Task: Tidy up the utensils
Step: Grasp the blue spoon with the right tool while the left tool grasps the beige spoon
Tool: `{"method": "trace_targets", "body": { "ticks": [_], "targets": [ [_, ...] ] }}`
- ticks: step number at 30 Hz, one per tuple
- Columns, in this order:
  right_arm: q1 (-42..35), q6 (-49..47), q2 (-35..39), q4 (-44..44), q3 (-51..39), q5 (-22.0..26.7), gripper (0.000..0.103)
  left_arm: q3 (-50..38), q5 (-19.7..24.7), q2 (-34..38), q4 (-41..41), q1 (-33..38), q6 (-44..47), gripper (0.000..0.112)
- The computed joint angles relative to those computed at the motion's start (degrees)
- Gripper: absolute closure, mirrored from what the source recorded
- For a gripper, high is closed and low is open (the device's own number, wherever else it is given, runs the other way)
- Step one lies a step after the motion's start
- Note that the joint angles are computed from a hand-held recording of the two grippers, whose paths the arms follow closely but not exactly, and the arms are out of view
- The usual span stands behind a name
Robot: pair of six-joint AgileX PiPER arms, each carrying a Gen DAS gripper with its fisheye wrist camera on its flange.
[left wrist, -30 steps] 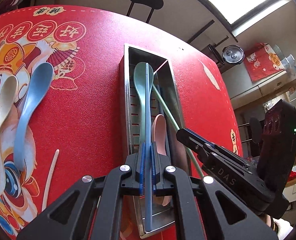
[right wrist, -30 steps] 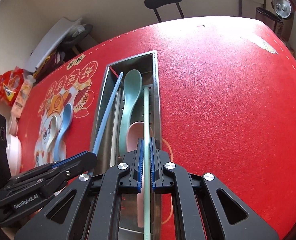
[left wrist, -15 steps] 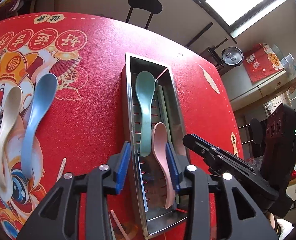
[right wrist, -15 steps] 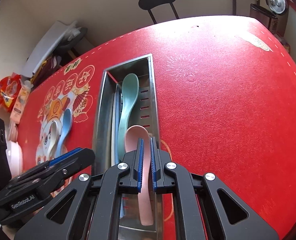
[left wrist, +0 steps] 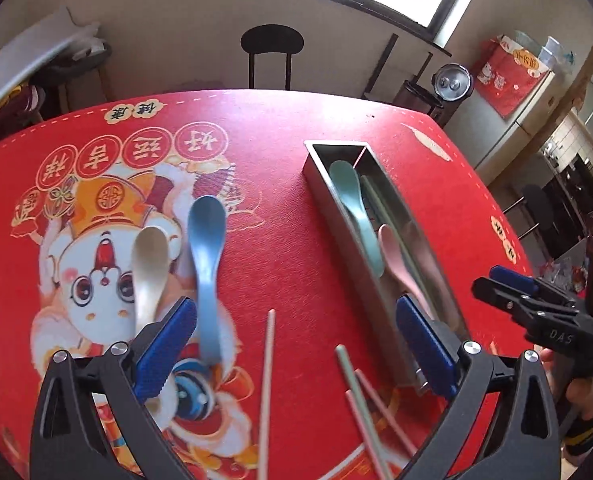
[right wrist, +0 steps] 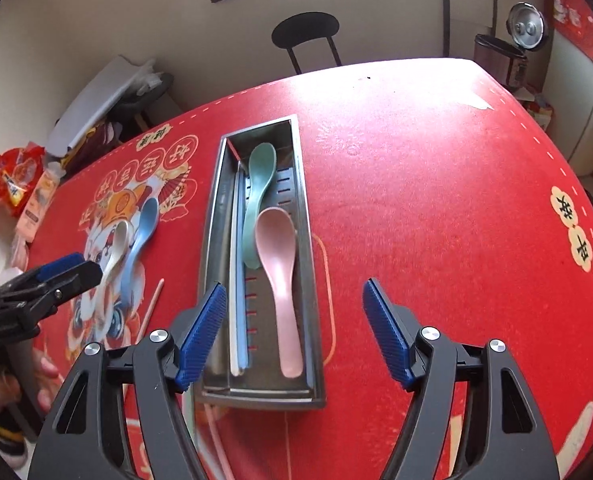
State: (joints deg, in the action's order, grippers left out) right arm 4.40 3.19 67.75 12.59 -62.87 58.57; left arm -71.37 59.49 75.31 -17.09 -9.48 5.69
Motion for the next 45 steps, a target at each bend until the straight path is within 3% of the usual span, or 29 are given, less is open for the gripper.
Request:
{"method": "trace_targets", "body": {
  "ticks": [8, 11, 18, 23, 31, 32, 34, 36, 41, 45],
  "targets": [
    [17.03, 17.50, -7.29, -15.48, 7.98, -0.03, 0.035, 7.76, 5.82, -7.75, -7.19, 19.86, 21.31, 0.015],
    [23.58, 25.47, -7.43, -21.01, 9.82, 1.27, 0.035, 9.73, 5.71, -8.98, -6.62, 24.21, 24.96, 0.015],
    [30.52, 35.56, -8.15, -26.36, 12.04, 3.55, 0.035, 10.54, 5.07, -6.30, -7.13, 29.43, 27.27, 0.015],
    [29.39, 32.93, -7.25, -24.16, 10.54, 4.28, 0.035, 8.30, 6.36, -3.79, -7.62, 29.36, 26.95, 0.015],
    [24.36, 18.49, -1.10, -12.15, 3.46, 1.88, 0.035, 7.65, 6.82, -1.33, -8.86, 30.80, 27.02, 0.016],
    [24.25, 17.49, -0.02, -11.34, 2.29, 1.58, 0.035, 7.84, 6.45, -1.13, -8.83, 30.63, 26.80, 0.019],
    [24.59, 16.63, 2.10, -10.56, 0.08, 1.25, 0.035, 7.88, 6.48, -0.21, -10.13, 30.93, 27.36, 0.047],
    [25.04, 16.00, 4.46, -10.22, -2.20, 1.06, 0.035, 7.55, 6.57, 1.31, -11.38, 30.94, 27.64, 0.056],
    [25.27, 13.08, 10.80, -8.10, -7.52, 1.16, 0.036, 6.18, 8.84, 5.43, -16.94, 31.45, 30.82, 0.069],
    [25.55, 11.59, 15.52, -7.13, -11.40, 1.29, 0.048, 5.65, 9.29, 8.04, -18.31, 31.33, 31.45, 0.082]
  ]
}}
